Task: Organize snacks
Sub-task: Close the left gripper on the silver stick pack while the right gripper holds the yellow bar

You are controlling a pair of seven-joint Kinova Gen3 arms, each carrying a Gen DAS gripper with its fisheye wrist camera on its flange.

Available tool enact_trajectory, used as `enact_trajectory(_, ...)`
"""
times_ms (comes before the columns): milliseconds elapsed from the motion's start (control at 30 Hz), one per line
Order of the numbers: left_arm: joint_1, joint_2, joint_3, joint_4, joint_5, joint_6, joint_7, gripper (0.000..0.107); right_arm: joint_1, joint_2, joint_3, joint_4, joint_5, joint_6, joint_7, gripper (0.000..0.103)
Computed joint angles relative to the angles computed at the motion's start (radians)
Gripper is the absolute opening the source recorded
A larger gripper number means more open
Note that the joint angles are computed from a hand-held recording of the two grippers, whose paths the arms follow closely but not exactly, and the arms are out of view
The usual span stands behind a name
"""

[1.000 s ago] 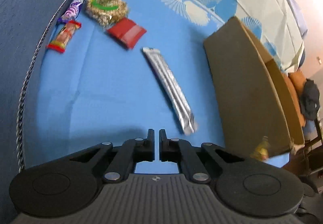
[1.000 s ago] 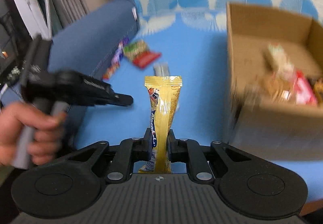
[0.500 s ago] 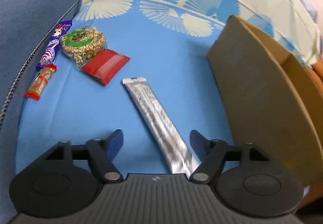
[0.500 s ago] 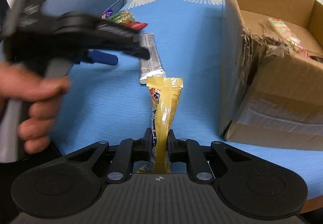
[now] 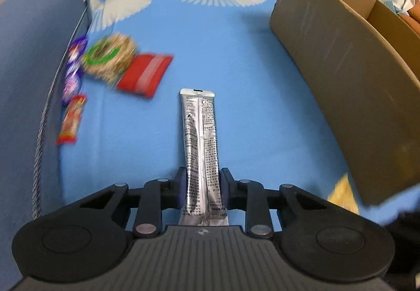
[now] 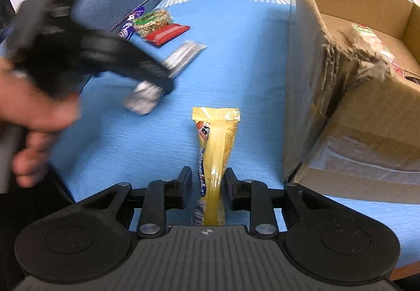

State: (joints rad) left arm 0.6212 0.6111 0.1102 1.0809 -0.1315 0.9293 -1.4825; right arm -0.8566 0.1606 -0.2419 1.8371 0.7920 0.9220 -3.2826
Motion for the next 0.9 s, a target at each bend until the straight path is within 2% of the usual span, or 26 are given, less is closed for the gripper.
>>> enact_trajectory(100,-0.106,-0.037,0.055,0.045,0.112,0.034,-0.043,0.029,0.0,-0.006,-0.001,0.005,0.001,-0.003,-0.007,0.028)
enact_trajectory(200,-0.149,-0.093,0.063,0.155,0.174,-0.027,-0.067,0.03,0.005,-0.007,-0.002,0.005,0.001,-0.003,-0.01,0.028)
enact_trajectory(267,-0.167,-0.111,0.074,0.188,0.205,-0.049,-0.08,0.03,0.001,-0.011,-0.003,0.008,0.004,0.006,-0.026,0.028)
enact_trajectory(433,-0.135,-0.103,0.06,0.181,0.185,-0.05,-0.062,0.032,0.0,-0.013,-0.007,0.013,0.009,0.014,-0.049,0.028)
enact_trajectory(500,-0.134,-0.1,0.065,0.18,0.182,-0.05,-0.075,0.039,-0.002,-0.015,-0.009,0.017,0.014,0.016,-0.06,0.028)
enact_trajectory(567,-0.144,-0.098,0.075,0.183,0.194,-0.053,-0.095,0.042,-0.001,-0.019,-0.012,0.023,0.017,0.015,-0.068,0.028)
enact_trajectory(700,-0.153,-0.095,0.074,0.187,0.213,-0.06,-0.101,0.042,-0.001,-0.02,-0.016,0.028,0.021,0.021,-0.076,0.028)
enact_trajectory(833,-0.117,-0.097,0.056,0.188,0.169,-0.068,-0.092,0.041,-0.004,-0.008,-0.017,0.018,0.026,0.034,-0.075,0.028)
enact_trajectory(900,-0.094,-0.1,0.042,0.193,0.138,-0.077,-0.073,0.033,-0.01,0.0,-0.017,0.008,0.027,0.047,-0.066,0.027)
